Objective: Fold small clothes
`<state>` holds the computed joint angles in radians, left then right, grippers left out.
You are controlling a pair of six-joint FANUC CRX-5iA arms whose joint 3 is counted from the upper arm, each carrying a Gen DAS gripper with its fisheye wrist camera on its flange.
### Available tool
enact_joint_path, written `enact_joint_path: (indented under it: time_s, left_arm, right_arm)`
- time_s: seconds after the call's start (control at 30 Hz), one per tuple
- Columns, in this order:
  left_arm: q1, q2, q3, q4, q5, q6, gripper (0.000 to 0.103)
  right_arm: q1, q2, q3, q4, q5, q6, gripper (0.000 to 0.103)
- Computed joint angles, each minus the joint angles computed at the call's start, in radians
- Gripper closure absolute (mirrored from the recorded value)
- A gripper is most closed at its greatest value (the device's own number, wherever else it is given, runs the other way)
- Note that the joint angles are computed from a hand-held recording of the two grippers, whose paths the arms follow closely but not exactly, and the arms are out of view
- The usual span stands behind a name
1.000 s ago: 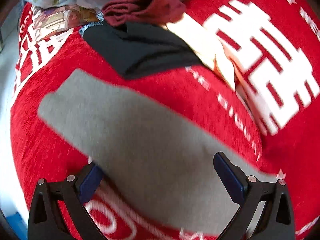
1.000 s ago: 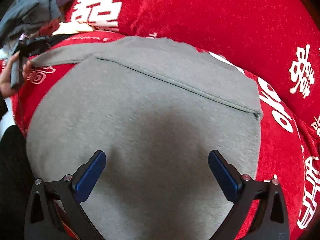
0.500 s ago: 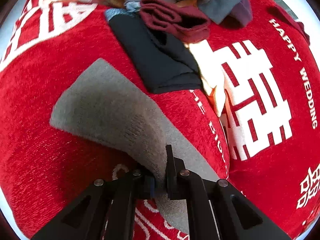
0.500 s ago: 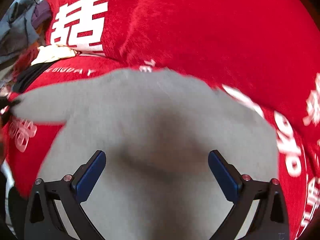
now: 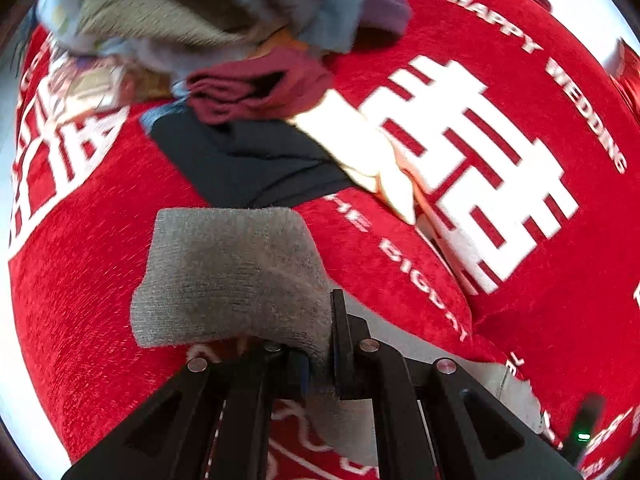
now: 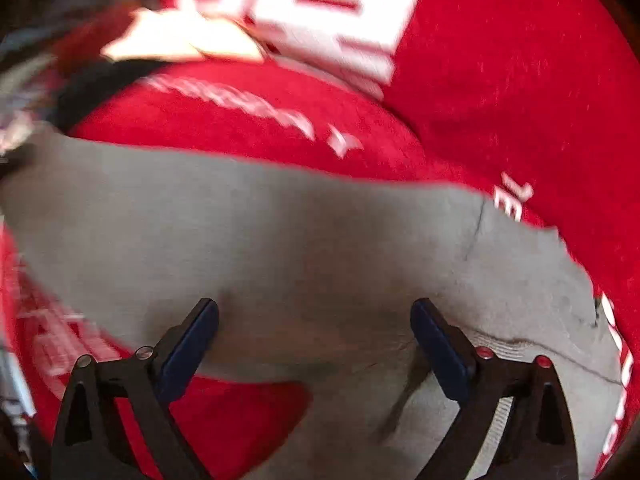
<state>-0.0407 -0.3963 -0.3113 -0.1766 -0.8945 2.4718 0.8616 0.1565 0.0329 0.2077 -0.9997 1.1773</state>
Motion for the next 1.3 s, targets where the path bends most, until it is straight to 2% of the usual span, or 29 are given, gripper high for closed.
enact_joint_path:
  time_s: [0.17,0.23,0.37,0.5,0.63,0.8,0.97,1.07,1.13,1.17,1.2,1.23,1.27,1.3]
  left_arm:
    - [-0.156,0.138,0.164,-0.08,-0.075,0.024,0.094]
    - [-0.229,0.212,0.24,-0.096,-0.098,0.026,0.094]
    - [-0.354,0.357,0.392,-0.097,-0.118,0.022,0.094]
    - [-0.495,0.513,0.601,-0.126,-0.166,-0.005,0.094]
    - [-0.633,0.706,0.872,-0.156,-0.249,-0.068,0.094]
    - [-0.718,0.953,1.185,-0.114,-0.385,-0.142,0.095]
    - [-0.778,1.201,1.511,-0.087,-0.567,-0.201,0.095]
    - [-0.786,1.295,1.635,-0.075,-0.652,-0.22,0.094]
    - [-0.773,1.319,1.645,-0.027,-0.683,-0.236,0.094]
    - [-0.774,1.296,1.605,-0.031,-0.66,-0.24,0.086]
    - [-0.772,1.265,1.552,-0.021,-0.62,-0.257,0.066]
    - [-0.768,1.255,1.541,-0.005,-0.622,-0.27,0.048]
    - [-0.768,1.255,1.552,-0.005,-0.64,-0.275,0.013]
    - [-0.773,1.229,1.52,-0.024,-0.627,-0.268,0.007]
  right_arm:
    - [-0.109,-0.162,-0.147,0.042,-0.003,-0.068,0.006]
    - [-0.18,-0.228,-0.216,0.065,-0.011,-0.086,0.006]
    - [-0.36,-0.356,-0.303,0.036,-0.031,-0.094,0.006]
    - [-0.499,-0.433,-0.345,0.001,-0.016,-0.051,0.006]
    - [-0.604,-0.472,-0.37,-0.041,0.008,0.029,0.006]
    - [-0.703,-0.485,-0.381,-0.139,0.023,0.145,0.006]
    - [-0.795,-0.492,-0.379,-0.246,0.023,0.244,0.006]
    - [-0.824,-0.491,-0.383,-0.285,0.026,0.282,0.006]
    - [-0.849,-0.491,-0.379,-0.321,0.019,0.311,0.006]
    - [-0.861,-0.491,-0.376,-0.34,0.016,0.325,0.006]
    - [-0.868,-0.494,-0.375,-0.352,0.012,0.33,0.006]
    - [-0.877,-0.495,-0.372,-0.365,0.009,0.336,0.006]
    - [-0.886,-0.499,-0.369,-0.378,0.006,0.339,0.006]
    - [-0.889,-0.501,-0.367,-0.385,0.004,0.338,0.006]
